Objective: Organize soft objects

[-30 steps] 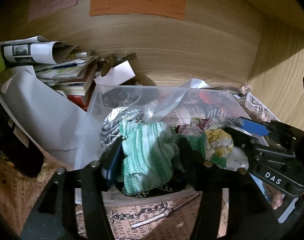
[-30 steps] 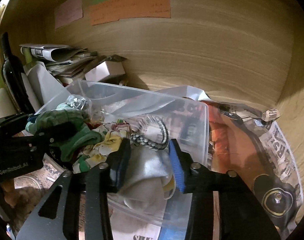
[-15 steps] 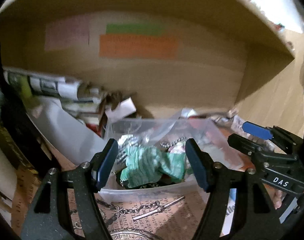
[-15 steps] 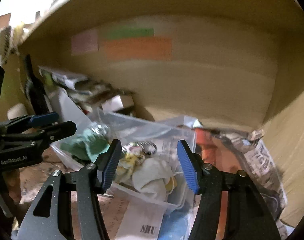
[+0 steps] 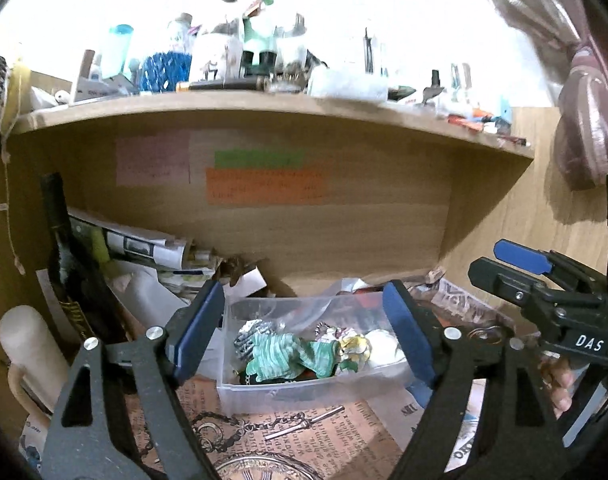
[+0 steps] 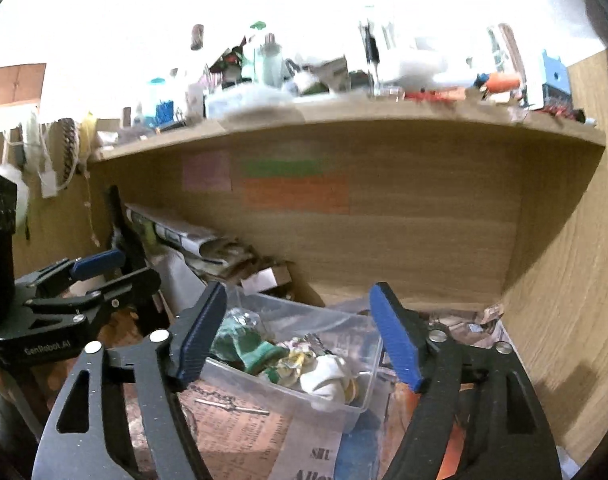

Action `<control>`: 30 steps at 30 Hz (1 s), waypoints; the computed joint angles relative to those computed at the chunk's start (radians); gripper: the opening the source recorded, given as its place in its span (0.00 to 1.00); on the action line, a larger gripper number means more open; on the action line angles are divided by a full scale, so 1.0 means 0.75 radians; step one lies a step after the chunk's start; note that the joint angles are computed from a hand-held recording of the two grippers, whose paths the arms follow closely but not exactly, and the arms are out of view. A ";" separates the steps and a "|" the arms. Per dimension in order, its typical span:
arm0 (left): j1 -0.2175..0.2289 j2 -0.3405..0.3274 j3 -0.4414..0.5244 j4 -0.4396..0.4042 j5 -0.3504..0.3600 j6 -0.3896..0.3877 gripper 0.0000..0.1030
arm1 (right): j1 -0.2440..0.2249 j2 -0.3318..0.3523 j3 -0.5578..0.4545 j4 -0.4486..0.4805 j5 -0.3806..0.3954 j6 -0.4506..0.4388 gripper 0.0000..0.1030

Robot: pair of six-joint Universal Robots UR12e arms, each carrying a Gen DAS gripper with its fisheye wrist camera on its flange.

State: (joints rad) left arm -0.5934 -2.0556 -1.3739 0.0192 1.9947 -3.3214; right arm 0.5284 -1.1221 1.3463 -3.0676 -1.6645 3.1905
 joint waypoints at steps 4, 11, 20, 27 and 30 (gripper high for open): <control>-0.009 0.008 -0.015 0.031 0.021 0.007 0.89 | 0.007 -0.011 0.016 -0.039 -0.010 0.006 0.83; -0.021 0.011 -0.028 0.070 0.061 0.011 0.98 | 0.017 -0.017 0.035 -0.080 -0.036 0.014 1.00; -0.024 0.012 -0.034 0.072 0.070 0.018 1.00 | 0.016 -0.023 0.047 -0.075 -0.033 0.022 1.00; -0.026 0.011 -0.033 0.065 0.075 0.016 1.00 | 0.015 -0.024 0.049 -0.069 -0.028 0.027 1.00; -0.025 0.011 -0.034 0.066 0.074 0.017 1.00 | 0.014 -0.024 0.050 -0.071 -0.026 0.026 1.00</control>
